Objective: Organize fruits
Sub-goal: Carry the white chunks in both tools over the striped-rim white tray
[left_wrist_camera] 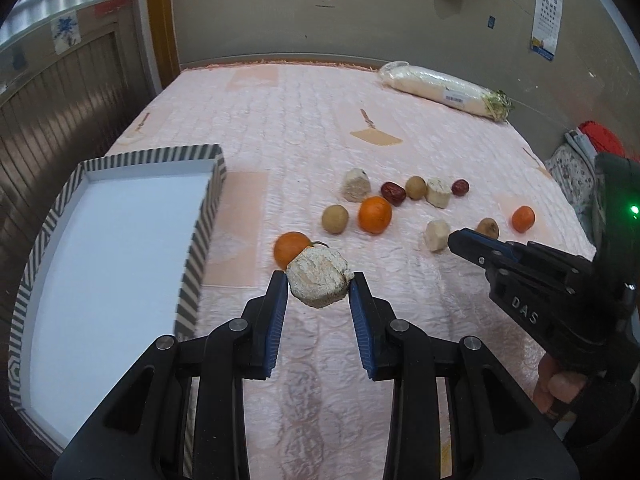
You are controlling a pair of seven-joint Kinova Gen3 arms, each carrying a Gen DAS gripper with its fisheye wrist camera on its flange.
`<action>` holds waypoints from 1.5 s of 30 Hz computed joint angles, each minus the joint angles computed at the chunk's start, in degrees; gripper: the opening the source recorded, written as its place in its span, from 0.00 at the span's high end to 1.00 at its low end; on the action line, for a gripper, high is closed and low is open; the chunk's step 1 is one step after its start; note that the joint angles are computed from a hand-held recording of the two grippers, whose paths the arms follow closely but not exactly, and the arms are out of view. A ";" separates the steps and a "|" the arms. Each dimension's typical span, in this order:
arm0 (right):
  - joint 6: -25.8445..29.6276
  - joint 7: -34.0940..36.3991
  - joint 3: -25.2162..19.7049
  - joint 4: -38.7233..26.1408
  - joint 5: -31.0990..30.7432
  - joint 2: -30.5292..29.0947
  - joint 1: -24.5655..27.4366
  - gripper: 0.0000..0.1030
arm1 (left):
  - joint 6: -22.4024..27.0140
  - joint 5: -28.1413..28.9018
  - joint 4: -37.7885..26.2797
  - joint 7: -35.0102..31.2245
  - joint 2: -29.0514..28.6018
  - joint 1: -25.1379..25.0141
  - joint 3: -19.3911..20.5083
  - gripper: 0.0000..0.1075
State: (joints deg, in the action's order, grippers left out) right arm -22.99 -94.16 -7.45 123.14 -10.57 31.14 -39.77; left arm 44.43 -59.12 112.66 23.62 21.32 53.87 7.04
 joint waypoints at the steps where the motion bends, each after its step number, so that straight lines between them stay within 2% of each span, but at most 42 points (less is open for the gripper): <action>1: -0.57 0.16 0.11 0.32 -0.19 -0.31 -0.62 0.94 | 0.33 0.13 0.22 0.16 -0.26 0.10 -0.01 0.71; 4: 1.37 3.97 4.53 -0.61 -5.18 -0.53 -6.10 0.94 | -0.36 0.24 1.43 1.21 -1.20 -0.33 0.02 0.71; 8: -0.09 5.05 5.76 -0.02 -8.81 -0.03 -6.92 0.94 | 0.01 -0.37 2.56 2.92 -1.88 -0.35 0.53 0.71; 9: 0.66 5.19 5.71 -0.22 -8.99 0.06 -6.47 0.91 | -0.15 -0.43 2.66 2.97 -1.88 -0.59 0.67 0.71; 11: 0.18 3.68 2.86 0.08 -6.54 0.47 -3.04 0.86 | -0.79 -0.50 2.98 3.11 -1.96 -1.12 0.81 0.71; 13: 0.41 1.50 -0.38 -0.19 -2.90 1.07 0.80 0.74 | -2.02 -0.54 3.26 3.15 -2.05 -1.72 0.83 0.71; 15: 1.29 0.22 -1.41 -0.59 -1.06 1.36 2.07 0.65 | -2.73 -0.58 3.44 2.98 -2.06 -1.97 0.81 0.71; 19: 0.31 1.20 3.19 -0.76 -4.84 1.55 -2.57 0.65 | -3.26 -0.45 3.14 2.45 -1.66 -2.11 0.52 0.71; 26: 7.71 5.92 9.86 -7.22 -7.63 3.97 -7.83 0.65 | -2.42 0.12 2.70 1.68 -1.51 -1.69 0.22 0.71; 27: 7.34 6.92 11.12 -7.12 -8.81 4.13 -9.11 0.72 | -2.16 0.16 2.76 1.73 -1.57 -1.61 0.19 0.71; 28: 7.22 7.02 11.42 -6.92 -9.08 4.12 -9.33 0.75 | -1.94 0.24 2.84 1.76 -1.62 -1.62 0.18 0.71; 33: 2.78 4.57 5.52 -3.57 -5.90 1.97 -4.85 0.75 | -0.10 0.53 3.63 2.43 -2.90 -1.64 0.53 0.71; 37: 0.56 4.30 2.48 -2.22 -4.43 0.04 -4.55 0.75 | 4.26 1.28 3.93 2.41 -4.11 -1.37 1.75 0.71; 41: 0.31 2.29 -2.70 -2.49 -0.30 -1.32 -2.65 0.75 | 7.67 2.41 4.78 2.14 -5.30 -2.06 3.13 0.71; 45: 2.80 2.44 -3.77 -5.45 1.28 -1.36 -4.85 0.75 | 8.63 3.40 7.09 2.84 -7.35 -3.77 3.97 0.71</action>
State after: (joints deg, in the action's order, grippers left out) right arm -20.19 -91.72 -11.22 117.70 -9.30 29.78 -44.63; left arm 53.06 -55.72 119.75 26.46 13.97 50.10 11.01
